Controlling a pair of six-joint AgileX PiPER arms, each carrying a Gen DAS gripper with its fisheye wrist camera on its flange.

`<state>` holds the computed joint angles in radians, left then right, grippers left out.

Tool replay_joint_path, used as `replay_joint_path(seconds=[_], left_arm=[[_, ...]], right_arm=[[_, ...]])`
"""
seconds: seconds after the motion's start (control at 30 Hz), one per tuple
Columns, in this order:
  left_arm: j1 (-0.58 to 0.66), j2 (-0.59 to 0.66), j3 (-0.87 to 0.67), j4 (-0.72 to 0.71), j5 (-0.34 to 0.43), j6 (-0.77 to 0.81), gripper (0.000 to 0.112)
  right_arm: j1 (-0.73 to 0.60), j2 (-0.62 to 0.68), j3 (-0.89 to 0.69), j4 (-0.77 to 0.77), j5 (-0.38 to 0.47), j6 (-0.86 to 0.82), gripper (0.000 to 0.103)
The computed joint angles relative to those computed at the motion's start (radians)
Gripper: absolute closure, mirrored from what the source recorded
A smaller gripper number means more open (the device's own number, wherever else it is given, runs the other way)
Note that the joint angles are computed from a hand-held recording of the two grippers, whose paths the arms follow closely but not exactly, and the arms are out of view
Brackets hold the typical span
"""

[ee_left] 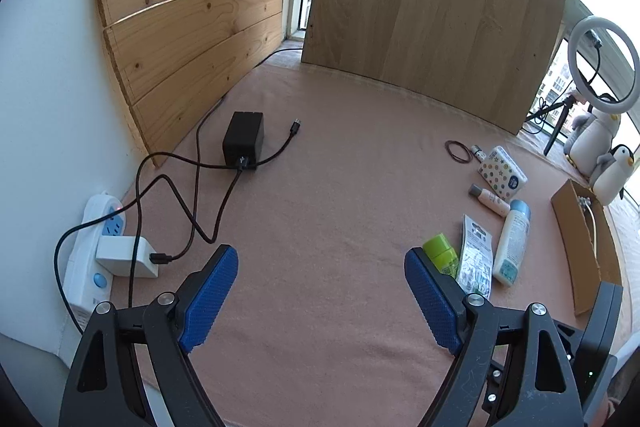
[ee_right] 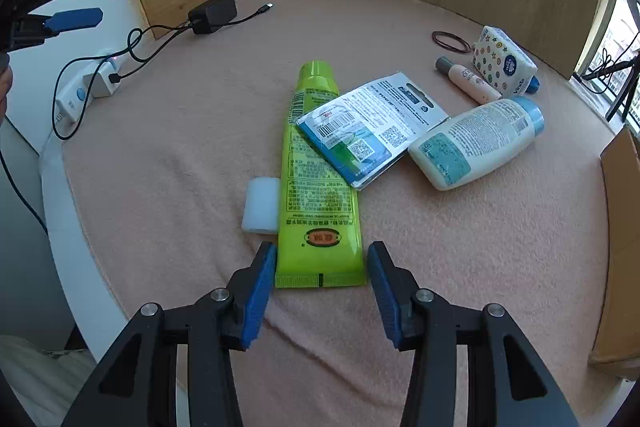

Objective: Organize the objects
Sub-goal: 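Move the right gripper to the green tube and close on it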

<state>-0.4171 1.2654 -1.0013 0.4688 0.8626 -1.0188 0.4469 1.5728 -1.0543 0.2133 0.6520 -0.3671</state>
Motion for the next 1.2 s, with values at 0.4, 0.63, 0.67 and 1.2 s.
replay_joint_path(seconds=[0.4, 0.63, 0.67, 1.2], left_arm=[[0.096, 0.177, 0.076, -0.412, -0.294, 0.224, 0.024], [0.131, 0.31, 0.02, -0.652, -0.386, 0.428, 0.029], [0.13, 0.333, 0.003, -0.67, -0.386, 0.45, 0.033], [0.062, 0.483, -0.185, -0.65, -0.351, 0.504, 0.08]], right_arm=[[-0.035, 0.049, -0.058, 0.125, 0.026, -0.076, 0.064], [-0.124, 0.092, -0.091, 0.402, 0.129, -0.213, 0.064], [-0.126, 0.092, -0.087, 0.415, 0.131, -0.222, 0.064], [-0.055, 0.029, -0.014, 0.249, 0.003, -0.154, 0.064]])
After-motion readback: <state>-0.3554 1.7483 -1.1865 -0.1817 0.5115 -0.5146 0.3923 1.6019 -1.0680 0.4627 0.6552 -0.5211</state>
